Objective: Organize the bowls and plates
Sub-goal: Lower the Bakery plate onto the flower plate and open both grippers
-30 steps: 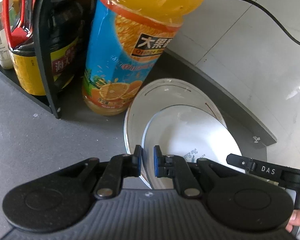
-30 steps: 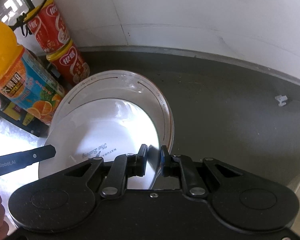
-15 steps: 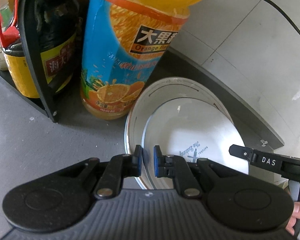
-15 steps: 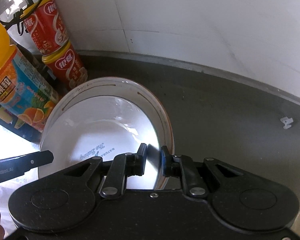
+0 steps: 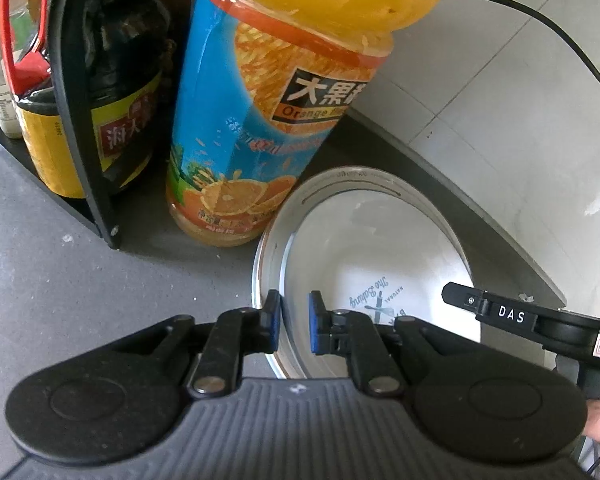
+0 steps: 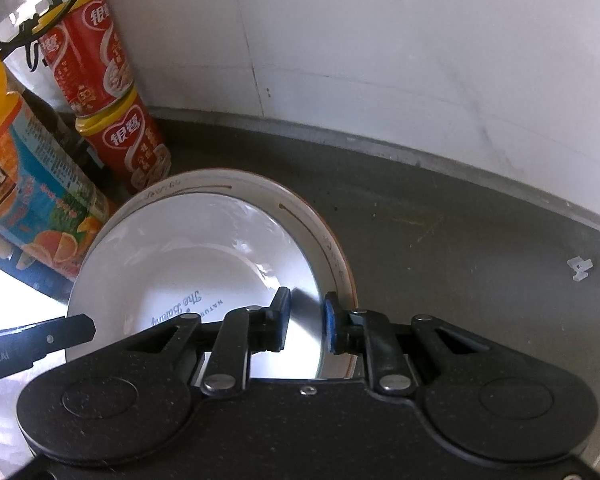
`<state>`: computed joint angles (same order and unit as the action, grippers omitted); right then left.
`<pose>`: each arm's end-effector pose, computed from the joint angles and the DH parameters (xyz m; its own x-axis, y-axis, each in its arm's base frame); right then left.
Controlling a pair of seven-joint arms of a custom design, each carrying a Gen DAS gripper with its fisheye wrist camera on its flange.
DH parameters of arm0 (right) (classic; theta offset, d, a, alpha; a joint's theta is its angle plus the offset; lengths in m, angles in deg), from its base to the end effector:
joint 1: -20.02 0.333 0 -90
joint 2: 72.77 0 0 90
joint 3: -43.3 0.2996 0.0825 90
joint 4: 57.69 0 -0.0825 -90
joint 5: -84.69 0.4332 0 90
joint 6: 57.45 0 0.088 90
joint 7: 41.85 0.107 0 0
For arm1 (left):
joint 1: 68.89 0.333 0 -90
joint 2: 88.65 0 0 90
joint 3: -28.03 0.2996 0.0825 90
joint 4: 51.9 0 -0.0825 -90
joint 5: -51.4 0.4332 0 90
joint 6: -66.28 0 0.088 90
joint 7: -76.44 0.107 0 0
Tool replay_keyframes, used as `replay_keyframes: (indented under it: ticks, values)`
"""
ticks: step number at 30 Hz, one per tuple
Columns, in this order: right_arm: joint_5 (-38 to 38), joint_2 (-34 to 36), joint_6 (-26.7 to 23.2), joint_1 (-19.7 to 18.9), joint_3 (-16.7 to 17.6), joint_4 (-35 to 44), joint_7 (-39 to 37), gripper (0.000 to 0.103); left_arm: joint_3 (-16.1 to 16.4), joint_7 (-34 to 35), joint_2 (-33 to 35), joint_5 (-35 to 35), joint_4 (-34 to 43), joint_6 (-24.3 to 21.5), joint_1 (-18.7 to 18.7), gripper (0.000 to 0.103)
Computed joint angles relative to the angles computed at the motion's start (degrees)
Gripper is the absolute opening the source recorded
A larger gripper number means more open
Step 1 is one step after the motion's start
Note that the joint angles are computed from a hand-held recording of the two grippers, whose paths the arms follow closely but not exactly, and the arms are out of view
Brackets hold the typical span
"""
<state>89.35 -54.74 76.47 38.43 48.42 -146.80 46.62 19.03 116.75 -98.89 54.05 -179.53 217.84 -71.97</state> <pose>0.6773 0.2882 0.4885 0.3935 -0.9146 -0.0932 -0.8359 -0.3137 -0.4503 0.5700 -0.1258 0.4760 0.4620 -0.8010 0.3808 -0.6899 -0.5944 -0.4132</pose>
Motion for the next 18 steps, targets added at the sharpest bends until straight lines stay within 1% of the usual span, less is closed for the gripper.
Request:
replay_keyframes:
  ticks: [3,6,9,12,14,16,17,18]
  values:
    - [0.5,1.1,-1.4,0.0,-0.2,1.7,2.1,0.019,0.0,-0.7,0.0,0.2,0.3,-0.6,0.2,0.011]
    - [1.1,0.7,-1.5,-0.2,-0.2,1.3,3.0,0.021,-0.2,-1.0,-0.2,1.0,0.5,-1.2,0.2,0.014]
    - [2.4,-0.5,-1.3,-0.7,0.2,-0.2,2.3,0.031,-0.2,-0.9,0.8,1.2,1.6,-1.9,0.1,0.014]
    - [4.3,-1.4,-1.0,-1.1,0.4,-1.5,2.7,0.034,0.4,0.7,0.7,-1.1,1.3,-1.8,-0.4,0.015]
    - [5.8,-2.7,0.5,-1.3,0.4,-3.5,3.7,0.036,1.0,2.0,0.4,-4.0,0.5,-0.3,-0.7,0.022]
    - [7.3,-4.3,2.1,-1.7,0.5,-5.8,4.3,0.044,1.5,4.7,0.1,-6.6,-0.1,0.8,-1.2,0.033]
    - [8.3,-5.1,3.2,-1.9,0.6,-6.9,4.1,0.046,1.6,6.1,0.1,-7.3,0.1,0.6,-1.4,0.034]
    - [9.4,-5.9,4.2,-2.1,0.8,-7.9,3.5,0.047,1.5,6.8,0.7,-7.5,0.8,0.3,-1.4,0.039]
